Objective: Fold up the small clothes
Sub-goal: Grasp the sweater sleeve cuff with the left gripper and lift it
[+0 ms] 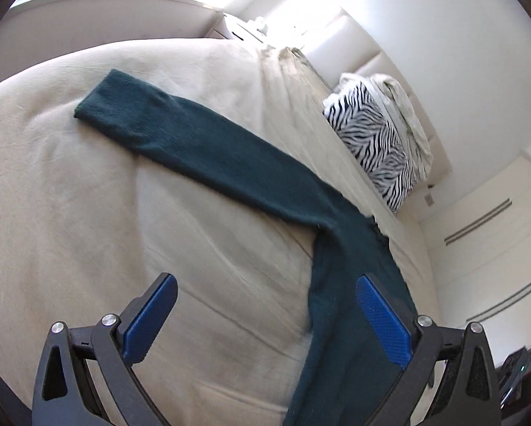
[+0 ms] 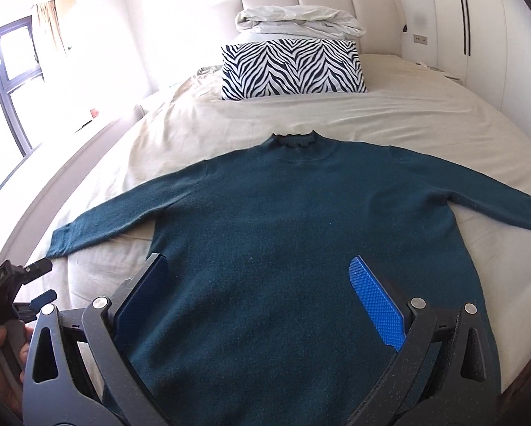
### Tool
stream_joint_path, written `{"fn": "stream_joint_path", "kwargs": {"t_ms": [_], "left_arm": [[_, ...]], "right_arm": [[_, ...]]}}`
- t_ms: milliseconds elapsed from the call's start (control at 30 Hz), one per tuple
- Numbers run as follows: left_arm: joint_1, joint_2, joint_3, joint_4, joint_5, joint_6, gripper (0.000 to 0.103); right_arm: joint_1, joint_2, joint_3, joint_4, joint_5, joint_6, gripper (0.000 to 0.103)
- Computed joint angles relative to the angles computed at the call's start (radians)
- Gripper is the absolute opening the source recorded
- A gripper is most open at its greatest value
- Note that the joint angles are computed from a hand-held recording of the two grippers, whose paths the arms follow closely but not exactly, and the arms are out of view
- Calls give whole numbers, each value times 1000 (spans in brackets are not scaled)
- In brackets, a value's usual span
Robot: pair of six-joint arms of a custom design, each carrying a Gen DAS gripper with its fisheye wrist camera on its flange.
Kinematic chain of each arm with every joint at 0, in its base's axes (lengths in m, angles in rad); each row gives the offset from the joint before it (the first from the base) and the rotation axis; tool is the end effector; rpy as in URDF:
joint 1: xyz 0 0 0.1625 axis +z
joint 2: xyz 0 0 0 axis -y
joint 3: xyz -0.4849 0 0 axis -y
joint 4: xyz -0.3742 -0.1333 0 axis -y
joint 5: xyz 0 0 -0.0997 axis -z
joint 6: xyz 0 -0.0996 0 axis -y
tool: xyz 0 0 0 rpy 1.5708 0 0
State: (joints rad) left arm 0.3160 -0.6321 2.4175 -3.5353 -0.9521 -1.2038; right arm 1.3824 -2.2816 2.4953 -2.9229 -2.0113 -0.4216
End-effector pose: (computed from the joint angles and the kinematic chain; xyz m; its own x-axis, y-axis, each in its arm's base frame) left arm -0.3437 -0.3134 0.0213 -0.9991 -0.0191 -0.0385 0.0076 0.8025 -0.5966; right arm 0.0568 -0.1868 0.5034 -0.7767 0.3331 0.5346 -0.2623 0.6005 -0.7553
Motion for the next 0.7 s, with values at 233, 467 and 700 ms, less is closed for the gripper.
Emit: {"fn": "stream_joint_path", "kwargs": {"t_ms": [233,467,700], "left_arm": [[184,77,15,-355,70,-54,83],[254,150,-21,-504,170,-152,82],[346,112,-119,-368,115,-104,7]], "right_arm": [[60,63,-26,17,-1,70,88],[-9,64,-38,49,69,67,83],[-204,-20,-47,126,261,18,74]]}}
